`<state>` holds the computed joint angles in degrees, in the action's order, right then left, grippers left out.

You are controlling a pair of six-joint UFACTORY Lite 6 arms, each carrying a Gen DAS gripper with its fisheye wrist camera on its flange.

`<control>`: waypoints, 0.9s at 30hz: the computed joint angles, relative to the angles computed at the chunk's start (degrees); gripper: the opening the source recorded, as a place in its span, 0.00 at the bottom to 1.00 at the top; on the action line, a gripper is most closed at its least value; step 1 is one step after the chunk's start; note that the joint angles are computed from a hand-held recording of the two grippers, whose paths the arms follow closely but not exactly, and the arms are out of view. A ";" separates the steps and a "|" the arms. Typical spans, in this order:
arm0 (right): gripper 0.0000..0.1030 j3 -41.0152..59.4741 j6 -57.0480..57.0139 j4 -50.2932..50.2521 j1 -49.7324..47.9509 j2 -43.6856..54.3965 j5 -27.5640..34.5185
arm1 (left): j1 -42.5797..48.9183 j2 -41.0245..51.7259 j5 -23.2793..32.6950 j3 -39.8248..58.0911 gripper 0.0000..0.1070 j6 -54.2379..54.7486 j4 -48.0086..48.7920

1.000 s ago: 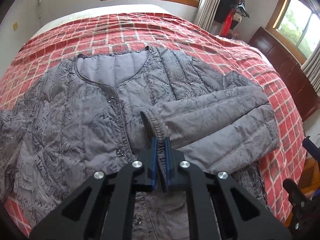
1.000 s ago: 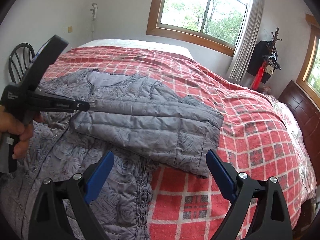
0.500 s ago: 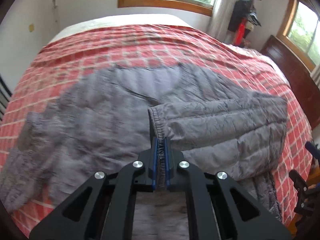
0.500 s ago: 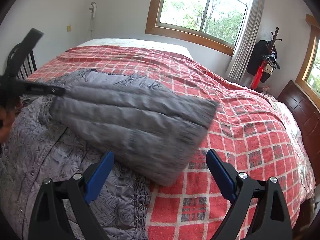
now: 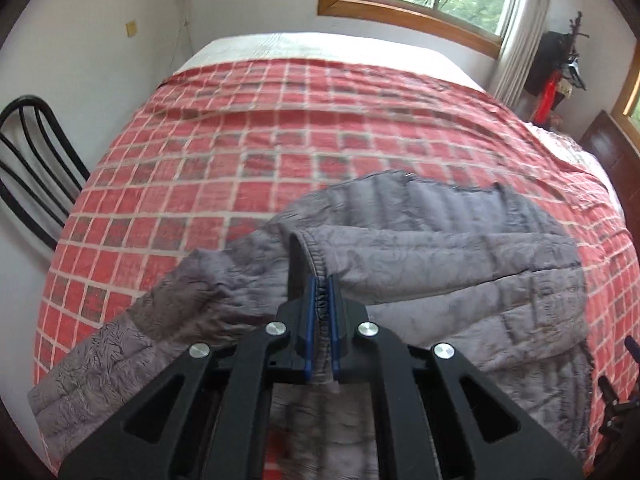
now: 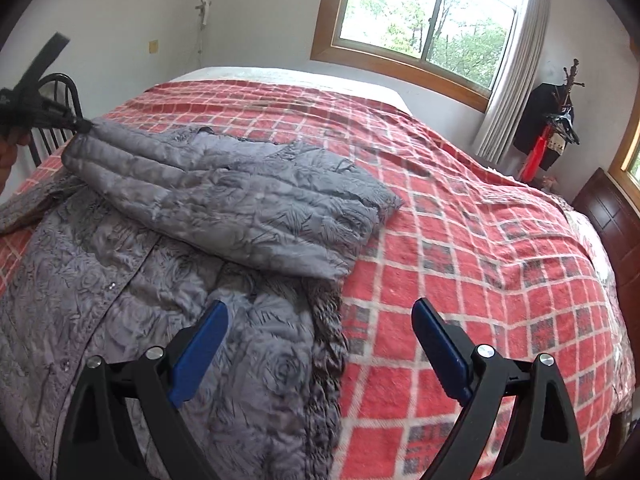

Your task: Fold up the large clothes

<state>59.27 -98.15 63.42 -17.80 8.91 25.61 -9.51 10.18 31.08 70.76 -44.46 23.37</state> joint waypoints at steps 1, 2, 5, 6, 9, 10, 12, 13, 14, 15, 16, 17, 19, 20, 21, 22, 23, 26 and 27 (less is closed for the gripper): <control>0.87 0.90 -0.03 0.39 0.76 1.11 -0.66 | 1.20 0.71 -0.94 -0.61 0.04 1.08 -0.63; 0.83 2.49 0.83 0.06 1.52 2.74 -1.19 | 2.26 1.52 -2.02 -1.11 0.04 2.41 -1.36; 0.72 11.37 10.54 -6.19 3.61 10.43 -1.06 | 3.94 4.96 -4.44 -1.46 0.04 5.02 -2.74; 0.69 14.17 13.80 -8.37 4.34 12.85 -1.32 | 4.17 5.83 -4.99 -1.59 0.04 5.69 -3.17; 0.63 22.21 23.90 -17.11 7.21 20.56 -3.47 | 4.77 5.59 -8.61 -4.79 0.08 5.06 -3.10; 0.62 24.29 26.63 -20.00 8.03 22.91 -4.01 | 5.24 4.15 -9.77 -6.56 0.09 4.56 -3.33; 0.62 25.53 28.25 -22.93 9.22 25.48 -5.59 | 5.49 -1.10 -12.14 -11.06 0.10 2.05 -2.27; 0.62 25.26 27.85 -23.28 9.54 25.86 -6.18 | 5.05 -3.24 -12.69 -12.61 0.09 0.41 -1.00; 0.62 24.65 27.69 -23.80 9.93 25.74 -6.91 | 4.72 -5.33 -13.54 -14.07 0.13 0.08 -1.03; 0.62 24.22 27.72 -24.07 10.08 25.14 -7.15 | 4.13 -7.02 -14.20 -15.18 0.21 0.73 -2.22; 0.62 24.43 27.31 -23.32 9.98 24.75 -6.55 | 3.40 -7.45 -14.23 -15.34 0.25 0.21 -2.05; 0.62 24.48 26.62 -21.53 9.77 23.89 -5.47 | 2.19 -7.48 -14.32 -15.31 0.29 -2.49 0.31; 0.62 24.37 25.89 -18.78 9.99 22.11 -3.88 | -0.43 -6.69 -13.92 -14.83 0.29 -10.83 8.19; 0.62 24.42 27.23 -19.97 10.75 21.81 -4.20 | -1.11 -5.68 -14.02 -14.43 0.30 -11.74 8.93; 0.62 24.80 29.07 -21.96 11.80 22.08 -4.74 | -1.58 -3.64 -13.77 -13.60 0.30 -11.03 8.03; 0.62 25.24 31.07 -24.11 12.83 22.86 -5.24 | -1.53 -1.55 -13.64 -12.54 0.30 -9.73 6.90; 0.62 26.40 33.98 -27.09 13.65 24.20 -5.31 | -1.48 0.47 -13.57 -12.13 0.30 -9.83 7.07; 0.63 29.62 40.99 -34.89 15.59 29.07 -5.87 | -0.78 3.83 -15.54 -12.66 0.31 -11.41 8.70; 0.63 29.89 41.17 -35.08 15.58 29.09 -5.55 | -0.12 3.58 -16.19 -13.00 0.31 -9.01 6.59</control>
